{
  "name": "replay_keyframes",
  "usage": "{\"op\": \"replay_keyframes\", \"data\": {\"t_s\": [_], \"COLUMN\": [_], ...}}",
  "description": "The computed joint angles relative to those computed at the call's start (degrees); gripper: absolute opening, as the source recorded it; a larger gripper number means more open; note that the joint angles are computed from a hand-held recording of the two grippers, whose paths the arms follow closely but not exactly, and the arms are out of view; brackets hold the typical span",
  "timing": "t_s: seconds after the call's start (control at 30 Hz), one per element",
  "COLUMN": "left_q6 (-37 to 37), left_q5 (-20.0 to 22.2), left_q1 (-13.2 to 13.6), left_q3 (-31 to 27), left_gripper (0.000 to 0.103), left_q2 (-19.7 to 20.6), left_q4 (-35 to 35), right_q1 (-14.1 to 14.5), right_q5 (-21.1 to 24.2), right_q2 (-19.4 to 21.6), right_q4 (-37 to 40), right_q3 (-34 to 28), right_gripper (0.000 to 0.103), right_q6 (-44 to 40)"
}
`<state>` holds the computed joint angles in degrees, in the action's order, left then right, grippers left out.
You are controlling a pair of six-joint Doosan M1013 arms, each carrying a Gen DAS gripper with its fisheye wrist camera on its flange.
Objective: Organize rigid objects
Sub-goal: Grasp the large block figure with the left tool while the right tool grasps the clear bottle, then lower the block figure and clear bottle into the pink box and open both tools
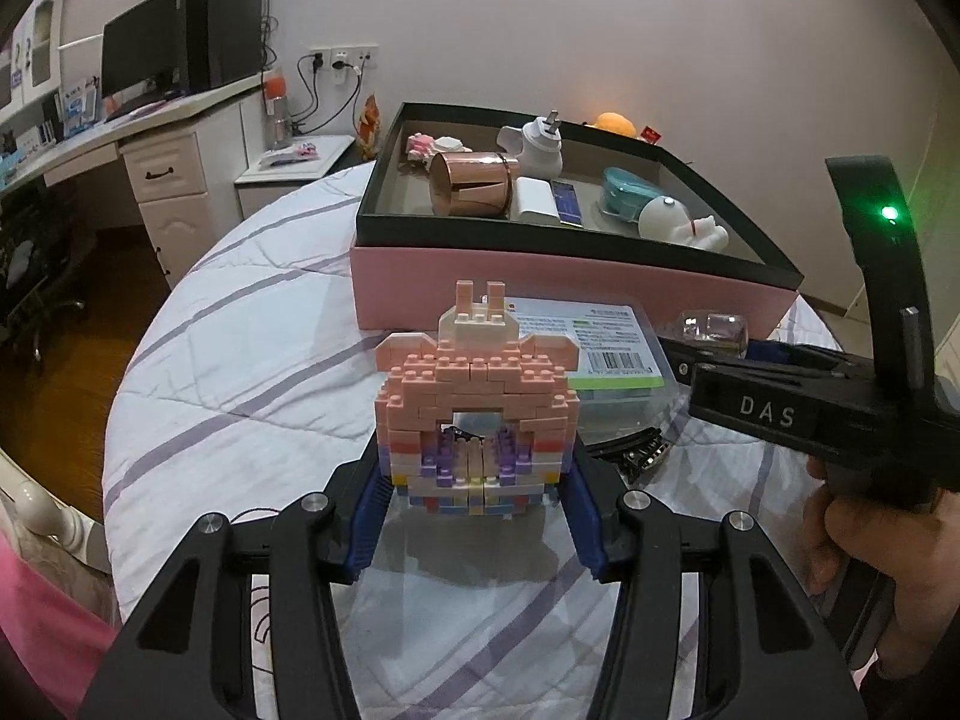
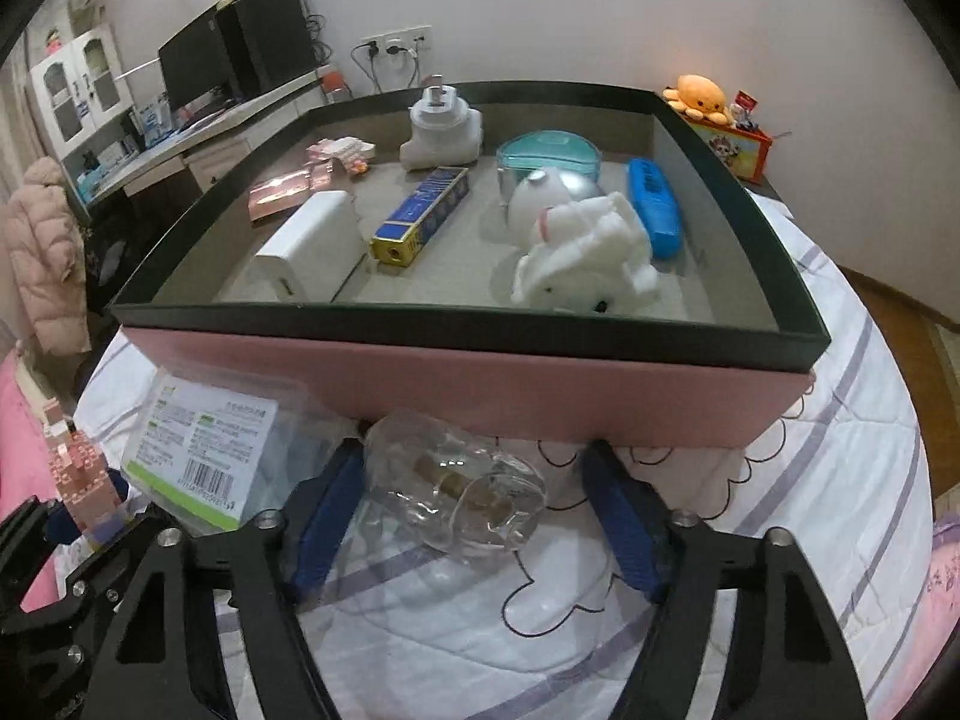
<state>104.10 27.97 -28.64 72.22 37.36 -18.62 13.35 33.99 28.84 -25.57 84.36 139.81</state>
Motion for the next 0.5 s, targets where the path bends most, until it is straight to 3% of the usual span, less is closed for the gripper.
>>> {"op": "replay_keyframes", "data": {"t_s": [0.2,0.5], "left_q6": [1.15,2.71], "left_q5": [-0.58,-1.17], "left_q1": [0.01,0.07], "left_q3": [0.68,1.25], "left_gripper": [0.052,0.052], "left_q2": [-0.64,-1.35], "left_q4": [-1.14,-2.7], "right_q1": [0.6,1.52], "right_q5": [-1.93,-4.82], "right_q2": [-1.07,-4.49], "right_q4": [0.55,-3.25], "right_q3": [1.6,6.37], "right_gripper": [0.056,0.057], "right_q6": [-2.31,2.06]}}
